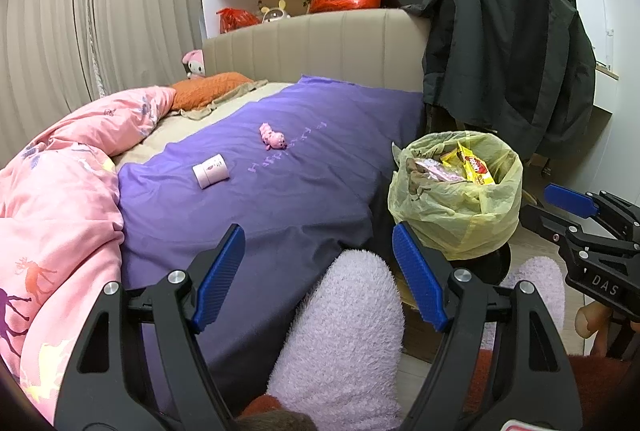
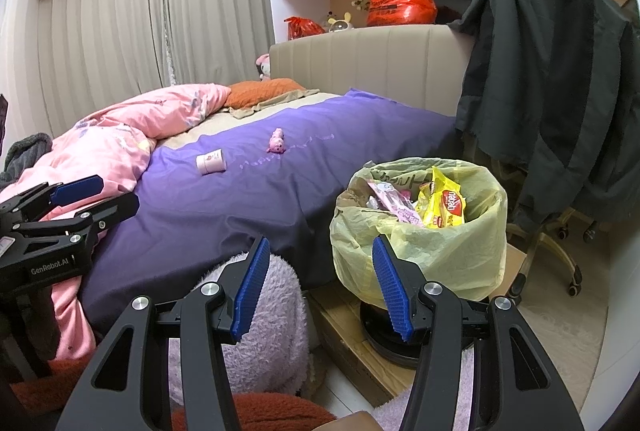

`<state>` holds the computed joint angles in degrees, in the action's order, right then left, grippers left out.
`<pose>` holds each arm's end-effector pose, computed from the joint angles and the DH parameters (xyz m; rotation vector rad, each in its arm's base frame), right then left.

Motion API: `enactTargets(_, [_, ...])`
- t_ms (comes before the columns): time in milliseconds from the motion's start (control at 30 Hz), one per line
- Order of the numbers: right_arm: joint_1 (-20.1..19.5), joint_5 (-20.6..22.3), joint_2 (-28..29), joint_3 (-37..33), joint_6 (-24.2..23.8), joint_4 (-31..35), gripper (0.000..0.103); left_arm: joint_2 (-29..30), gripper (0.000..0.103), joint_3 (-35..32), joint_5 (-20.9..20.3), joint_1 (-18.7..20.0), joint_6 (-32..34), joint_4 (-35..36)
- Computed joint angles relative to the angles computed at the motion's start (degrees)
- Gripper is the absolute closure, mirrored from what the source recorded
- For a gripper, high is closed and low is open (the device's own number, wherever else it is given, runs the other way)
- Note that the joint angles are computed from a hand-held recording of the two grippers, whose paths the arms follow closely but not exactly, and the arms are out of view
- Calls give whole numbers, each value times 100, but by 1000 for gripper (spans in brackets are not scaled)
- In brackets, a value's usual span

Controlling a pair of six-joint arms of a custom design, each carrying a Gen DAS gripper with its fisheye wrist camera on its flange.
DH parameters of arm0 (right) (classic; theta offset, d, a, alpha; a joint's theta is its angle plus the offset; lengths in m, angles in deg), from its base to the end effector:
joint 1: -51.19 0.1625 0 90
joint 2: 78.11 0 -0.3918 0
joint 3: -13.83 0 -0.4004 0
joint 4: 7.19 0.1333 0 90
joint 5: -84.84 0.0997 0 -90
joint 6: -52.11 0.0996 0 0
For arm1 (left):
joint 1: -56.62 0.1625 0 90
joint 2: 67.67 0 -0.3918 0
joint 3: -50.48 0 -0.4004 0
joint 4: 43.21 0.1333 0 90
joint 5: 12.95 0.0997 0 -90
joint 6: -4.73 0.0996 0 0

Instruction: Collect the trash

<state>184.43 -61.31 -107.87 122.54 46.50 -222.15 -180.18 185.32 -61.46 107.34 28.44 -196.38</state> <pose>0.3972 -0.3486 -0.0028 0.4472 -2.1661 1.2380 -0.0639 -0.3929 0.3811 0.9428 2.1716 -0.9850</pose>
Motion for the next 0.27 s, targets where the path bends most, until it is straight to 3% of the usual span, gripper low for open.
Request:
enactTargets(167, [-72, 387, 52, -543, -468, 758, 52, 624, 36, -1412, 53, 551, 150, 1399])
enactTargets(233, [-73, 856, 236, -1103, -855, 1085, 50, 933, 36, -2085, 351, 787, 524, 1239])
enactTargets(267, [-78, 1070, 322, -1344, -950, 1267, 46, 1147, 36, -2485, 550, 950, 909, 821])
